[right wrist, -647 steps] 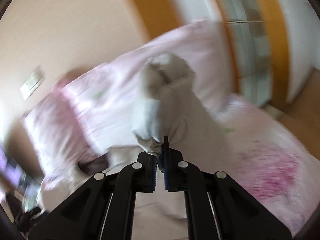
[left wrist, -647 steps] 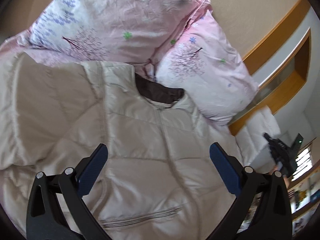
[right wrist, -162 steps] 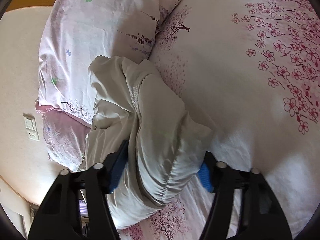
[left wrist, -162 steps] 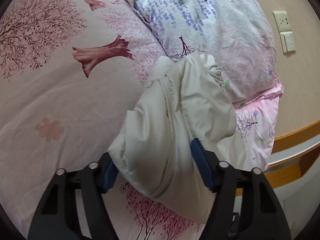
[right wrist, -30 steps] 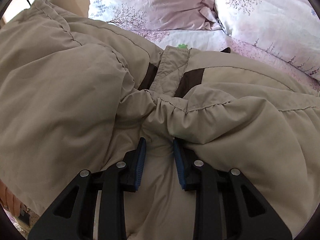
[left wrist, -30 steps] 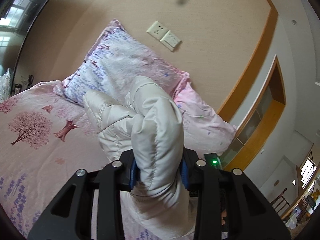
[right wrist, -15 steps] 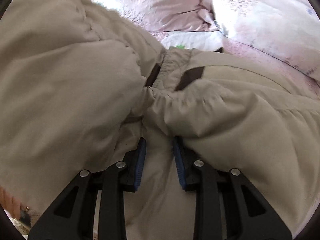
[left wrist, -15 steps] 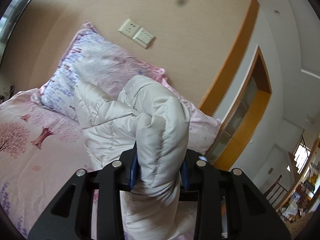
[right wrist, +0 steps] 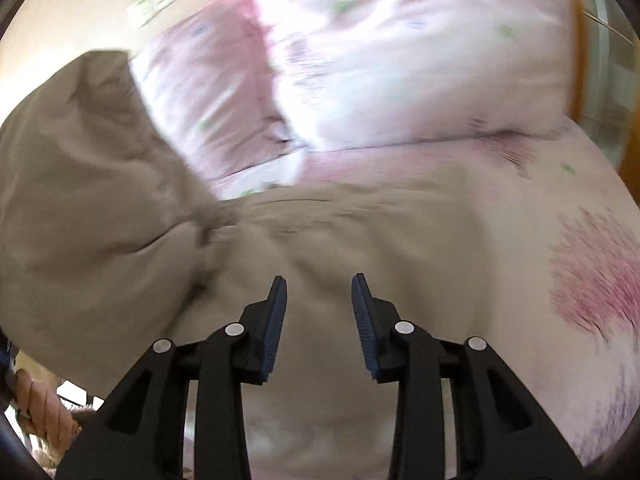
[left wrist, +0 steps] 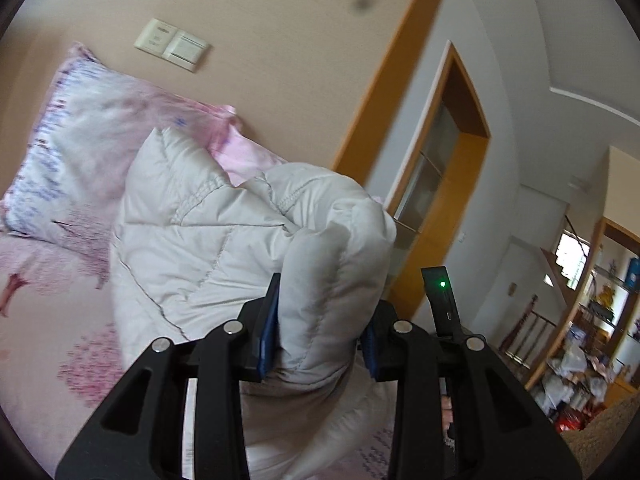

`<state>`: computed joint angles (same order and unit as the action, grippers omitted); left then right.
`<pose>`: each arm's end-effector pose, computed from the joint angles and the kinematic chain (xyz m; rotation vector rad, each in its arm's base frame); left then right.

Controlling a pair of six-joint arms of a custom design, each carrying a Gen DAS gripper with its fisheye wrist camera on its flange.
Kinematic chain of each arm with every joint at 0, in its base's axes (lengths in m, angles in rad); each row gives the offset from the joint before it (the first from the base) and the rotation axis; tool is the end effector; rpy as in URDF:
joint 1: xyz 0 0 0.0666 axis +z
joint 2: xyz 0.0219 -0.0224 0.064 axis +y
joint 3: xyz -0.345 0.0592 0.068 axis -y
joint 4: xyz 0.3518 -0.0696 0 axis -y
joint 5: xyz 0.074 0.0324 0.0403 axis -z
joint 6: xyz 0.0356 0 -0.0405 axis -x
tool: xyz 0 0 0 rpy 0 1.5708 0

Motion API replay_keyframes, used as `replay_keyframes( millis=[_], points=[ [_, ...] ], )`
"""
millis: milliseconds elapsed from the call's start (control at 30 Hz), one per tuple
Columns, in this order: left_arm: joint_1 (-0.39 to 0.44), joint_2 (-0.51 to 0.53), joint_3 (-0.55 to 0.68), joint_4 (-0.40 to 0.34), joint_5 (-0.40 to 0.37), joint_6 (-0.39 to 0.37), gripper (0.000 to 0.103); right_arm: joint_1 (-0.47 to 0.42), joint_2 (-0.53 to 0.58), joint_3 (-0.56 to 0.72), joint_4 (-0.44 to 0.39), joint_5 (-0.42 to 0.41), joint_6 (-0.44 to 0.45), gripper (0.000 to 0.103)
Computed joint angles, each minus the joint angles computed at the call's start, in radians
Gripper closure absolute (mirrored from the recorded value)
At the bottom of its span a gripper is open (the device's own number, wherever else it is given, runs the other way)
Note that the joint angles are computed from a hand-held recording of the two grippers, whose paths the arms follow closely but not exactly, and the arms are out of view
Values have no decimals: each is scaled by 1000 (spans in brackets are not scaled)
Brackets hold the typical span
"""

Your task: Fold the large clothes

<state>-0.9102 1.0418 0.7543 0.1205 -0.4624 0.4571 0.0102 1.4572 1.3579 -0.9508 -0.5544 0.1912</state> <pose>0.2259 -0.2655 0.3452 0.0529 1.7578 -0.6063 0.4519 0.0230 0.3557 -0.4406 2.4723 0.6493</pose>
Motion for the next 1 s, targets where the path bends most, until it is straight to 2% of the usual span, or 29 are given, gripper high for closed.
replay_keyframes(
  millis=[200, 300, 400, 500, 600, 667, 767, 800, 900, 967, 1000],
  points=[
    [6, 169, 107, 28, 132, 17, 69, -56, 52, -10, -5, 31, -25, 68],
    [0, 275, 191, 6, 185, 8, 69, -44, 68, -13, -9, 34, -4, 68],
    [2, 361, 265, -33, 231, 5, 69, -36, 112, 0, 3, 4, 8, 68],
    [-4, 433, 329, -78, 233, -28, 69, -58, 111, 7, -12, -16, 12, 68],
    [3, 491, 380, -121, 267, -44, 69, -109, 71, -11, 16, -14, -1, 67],
    [3, 527, 414, -149, 280, -63, 69, -158, 51, -8, 32, -28, -35, 55],
    [-3, 566, 452, -181, 275, -91, 69, -203, 10, -10, 75, -38, -76, 53],
    [-7, 580, 462, -188, 268, -101, 69, -214, 5, -3, 74, -68, -75, 53],
    [-11, 600, 483, -210, 265, -107, 68, -241, 20, 61, 11, -240, -61, 50],
    [-12, 616, 498, -223, 261, -115, 68, -235, 56, 127, -91, -353, -6, 44],
    [-16, 620, 505, -232, 254, -116, 67, -229, 82, 162, -151, -379, 36, 42]
  ],
)
